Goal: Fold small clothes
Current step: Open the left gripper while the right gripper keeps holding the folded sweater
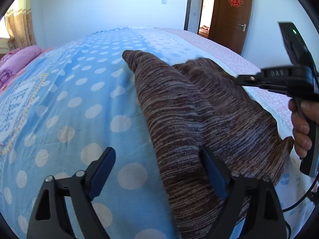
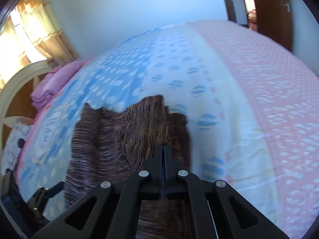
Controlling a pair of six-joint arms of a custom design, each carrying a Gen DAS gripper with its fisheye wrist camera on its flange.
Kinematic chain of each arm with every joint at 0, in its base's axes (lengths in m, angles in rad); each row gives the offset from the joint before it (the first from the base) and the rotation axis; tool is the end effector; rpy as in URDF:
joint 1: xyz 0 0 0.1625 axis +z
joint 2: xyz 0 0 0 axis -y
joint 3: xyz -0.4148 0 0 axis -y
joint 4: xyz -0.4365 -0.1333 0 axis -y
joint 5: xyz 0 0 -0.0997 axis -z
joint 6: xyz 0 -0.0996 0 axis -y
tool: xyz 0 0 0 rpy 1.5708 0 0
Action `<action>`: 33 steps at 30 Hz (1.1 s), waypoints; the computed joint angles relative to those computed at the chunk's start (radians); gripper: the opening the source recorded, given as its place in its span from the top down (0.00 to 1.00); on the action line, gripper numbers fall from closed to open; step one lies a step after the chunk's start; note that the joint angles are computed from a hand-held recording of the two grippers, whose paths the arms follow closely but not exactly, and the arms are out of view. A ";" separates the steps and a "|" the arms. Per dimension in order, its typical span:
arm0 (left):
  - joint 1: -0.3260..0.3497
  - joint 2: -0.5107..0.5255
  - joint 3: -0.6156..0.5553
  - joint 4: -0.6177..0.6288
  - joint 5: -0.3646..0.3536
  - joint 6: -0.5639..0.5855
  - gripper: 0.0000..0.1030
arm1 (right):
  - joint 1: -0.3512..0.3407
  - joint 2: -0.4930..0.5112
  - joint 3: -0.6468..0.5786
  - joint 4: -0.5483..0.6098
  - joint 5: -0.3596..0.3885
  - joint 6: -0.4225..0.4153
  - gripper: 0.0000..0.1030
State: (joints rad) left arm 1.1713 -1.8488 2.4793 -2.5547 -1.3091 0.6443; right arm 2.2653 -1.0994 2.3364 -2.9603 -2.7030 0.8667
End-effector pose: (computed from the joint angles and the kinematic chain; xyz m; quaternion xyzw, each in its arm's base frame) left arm 0.0044 -0.3987 0.2483 0.4667 0.8575 -0.1573 0.1488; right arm 0.3124 -0.3077 0.0930 -0.1131 -0.8349 0.4220 0.3347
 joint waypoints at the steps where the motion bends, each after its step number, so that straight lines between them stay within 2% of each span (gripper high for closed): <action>1: 0.001 0.000 0.000 0.002 0.003 -0.002 0.09 | 0.002 -0.010 0.006 0.041 -0.016 0.029 0.99; 4: 0.006 0.013 -0.011 0.021 0.003 -0.011 0.06 | -0.021 -0.035 0.026 0.071 0.024 0.048 0.99; 6: 0.012 0.014 -0.016 0.028 0.003 -0.026 0.03 | -0.005 -0.053 0.026 0.171 -0.022 0.134 0.97; 7: 0.018 0.011 -0.021 0.035 -0.009 -0.030 0.03 | 0.010 -0.063 0.031 0.180 -0.020 0.154 0.91; 8: 0.027 0.007 -0.028 0.041 -0.027 -0.035 0.03 | 0.027 -0.068 0.041 0.150 -0.013 0.151 0.83; 9: 0.033 0.002 -0.034 0.040 -0.040 -0.044 0.03 | 0.061 -0.072 0.056 0.099 0.002 0.140 0.61; 10: 0.034 -0.001 -0.038 0.036 -0.043 -0.056 0.03 | 0.083 -0.067 0.065 0.060 0.014 0.132 0.48; 11: 0.031 -0.004 -0.045 0.034 -0.046 -0.065 0.03 | 0.115 -0.071 0.072 0.063 0.030 0.150 0.48; 14: -0.007 0.004 -0.051 -0.041 -0.023 -0.057 0.03 | 0.182 -0.073 0.062 0.210 0.060 0.251 0.48; 17: -0.057 0.079 -0.075 -0.126 0.021 -0.044 0.00 | 0.203 -0.055 0.061 0.274 0.123 0.323 0.50; 18: -0.074 0.114 -0.079 -0.166 0.048 -0.040 0.00 | 0.204 -0.052 0.058 0.316 0.145 0.351 0.64; 19: -0.091 0.166 -0.086 -0.215 0.092 -0.039 0.00 | 0.205 -0.046 0.054 0.358 0.159 0.382 0.84; 21: -0.112 0.272 -0.099 -0.304 0.193 -0.041 0.00 | 0.218 -0.029 0.047 0.424 0.155 0.431 0.90; 23: -0.108 0.349 -0.118 -0.318 0.249 -0.021 0.00 | 0.235 -0.019 0.032 0.497 0.147 0.470 0.90; 25: -0.071 0.358 -0.128 -0.324 0.187 -0.036 0.00 | 0.240 -0.019 0.021 0.542 0.157 0.488 0.90; 28: -0.044 0.324 -0.132 -0.280 0.154 -0.067 0.00 | 0.244 -0.027 -0.013 0.648 0.167 0.489 0.89; 30: -0.023 0.285 -0.129 -0.234 0.131 -0.075 0.00 | 0.259 -0.042 -0.038 0.699 0.118 0.499 0.81; 31: -0.013 0.268 -0.120 -0.230 0.126 -0.071 0.00 | 0.257 -0.050 -0.038 0.674 0.097 0.473 0.73; 33: 0.000 0.244 -0.113 -0.211 0.110 -0.081 0.00 | 0.228 -0.065 -0.031 0.520 0.048 0.327 0.61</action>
